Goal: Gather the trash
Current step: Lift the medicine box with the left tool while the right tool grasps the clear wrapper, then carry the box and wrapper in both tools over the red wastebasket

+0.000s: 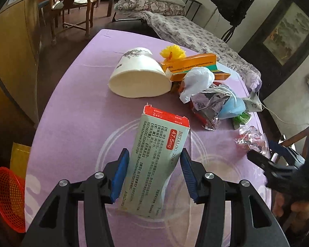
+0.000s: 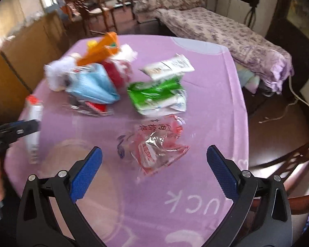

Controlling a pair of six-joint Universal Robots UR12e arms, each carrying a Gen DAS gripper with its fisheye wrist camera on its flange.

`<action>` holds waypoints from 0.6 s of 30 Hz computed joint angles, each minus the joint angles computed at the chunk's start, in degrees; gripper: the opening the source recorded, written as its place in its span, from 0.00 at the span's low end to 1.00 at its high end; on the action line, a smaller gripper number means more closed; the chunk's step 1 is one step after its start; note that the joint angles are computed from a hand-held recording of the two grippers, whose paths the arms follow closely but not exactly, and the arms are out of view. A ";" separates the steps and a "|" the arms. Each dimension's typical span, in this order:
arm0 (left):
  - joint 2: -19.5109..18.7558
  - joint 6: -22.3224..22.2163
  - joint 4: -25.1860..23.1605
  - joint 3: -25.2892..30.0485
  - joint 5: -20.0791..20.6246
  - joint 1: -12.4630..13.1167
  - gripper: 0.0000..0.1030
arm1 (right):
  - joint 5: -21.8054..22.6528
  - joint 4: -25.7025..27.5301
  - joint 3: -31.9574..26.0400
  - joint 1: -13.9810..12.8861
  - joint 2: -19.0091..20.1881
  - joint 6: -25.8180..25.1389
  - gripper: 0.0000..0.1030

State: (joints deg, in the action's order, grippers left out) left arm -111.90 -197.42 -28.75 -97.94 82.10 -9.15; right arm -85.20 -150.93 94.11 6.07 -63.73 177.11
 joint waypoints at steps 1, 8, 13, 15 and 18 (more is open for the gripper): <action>0.05 0.13 0.12 -0.07 0.25 -0.04 0.49 | -1.15 -0.30 -0.34 0.14 0.39 0.97 0.94; 0.15 -0.06 0.60 -0.34 1.01 -0.19 0.49 | -3.08 1.16 -1.38 0.16 1.77 2.25 0.76; 0.27 -0.52 0.60 -0.55 0.70 0.01 0.49 | -3.11 -0.22 0.19 0.02 0.57 5.08 0.54; 0.32 -0.88 0.55 -0.59 0.31 0.19 0.49 | -0.88 -0.85 1.05 -0.27 -0.04 5.98 0.51; 0.53 -1.70 0.74 -0.86 -0.73 0.55 0.48 | 1.14 -2.25 2.38 -0.18 -1.19 6.64 0.48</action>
State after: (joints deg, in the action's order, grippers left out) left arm -111.37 -199.12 -28.01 -98.80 81.38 -8.60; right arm -84.06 -153.18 96.49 5.89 -64.92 183.75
